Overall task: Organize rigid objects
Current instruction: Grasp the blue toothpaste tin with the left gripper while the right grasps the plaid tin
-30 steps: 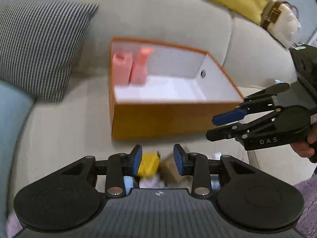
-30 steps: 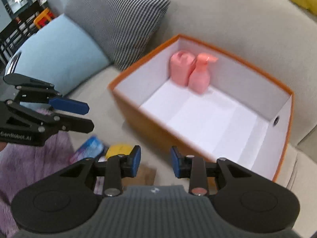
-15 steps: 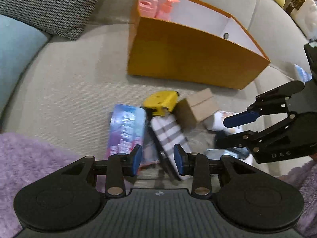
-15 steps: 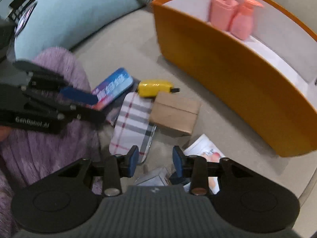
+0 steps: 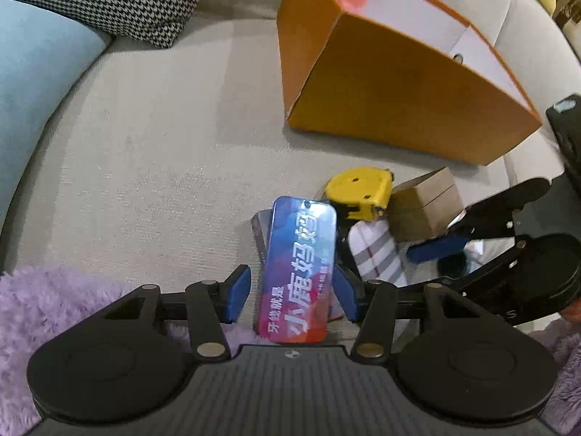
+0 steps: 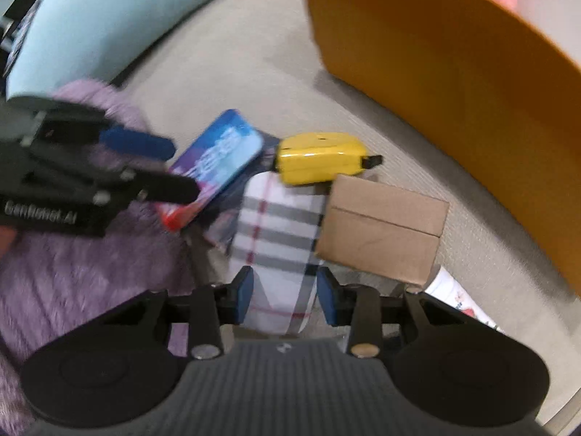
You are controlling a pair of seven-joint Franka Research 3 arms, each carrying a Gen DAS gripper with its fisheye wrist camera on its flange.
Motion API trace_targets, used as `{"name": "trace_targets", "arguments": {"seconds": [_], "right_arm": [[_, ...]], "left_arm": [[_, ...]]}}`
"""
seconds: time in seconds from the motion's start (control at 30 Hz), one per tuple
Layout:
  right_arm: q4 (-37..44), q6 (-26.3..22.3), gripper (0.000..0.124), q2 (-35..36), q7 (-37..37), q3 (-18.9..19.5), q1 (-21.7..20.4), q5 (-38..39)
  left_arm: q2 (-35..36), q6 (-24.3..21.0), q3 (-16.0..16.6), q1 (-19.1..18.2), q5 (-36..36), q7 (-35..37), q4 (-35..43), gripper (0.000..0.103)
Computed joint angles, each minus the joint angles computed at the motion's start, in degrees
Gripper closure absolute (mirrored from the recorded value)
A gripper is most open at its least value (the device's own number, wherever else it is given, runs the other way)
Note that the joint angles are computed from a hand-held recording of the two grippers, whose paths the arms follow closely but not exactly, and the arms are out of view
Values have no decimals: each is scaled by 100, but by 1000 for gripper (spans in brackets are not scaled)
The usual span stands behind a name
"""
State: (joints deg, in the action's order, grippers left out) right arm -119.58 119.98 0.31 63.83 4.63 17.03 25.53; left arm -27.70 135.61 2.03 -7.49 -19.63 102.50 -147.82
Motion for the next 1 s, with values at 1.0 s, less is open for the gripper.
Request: {"name": "trace_targets", "arguments": {"seconds": [1.0], "right_arm": [[254, -540, 98, 204, 328, -120, -244, 710]], "left_arm": [[-121, -16, 1, 69, -310, -88, -73, 54]]}}
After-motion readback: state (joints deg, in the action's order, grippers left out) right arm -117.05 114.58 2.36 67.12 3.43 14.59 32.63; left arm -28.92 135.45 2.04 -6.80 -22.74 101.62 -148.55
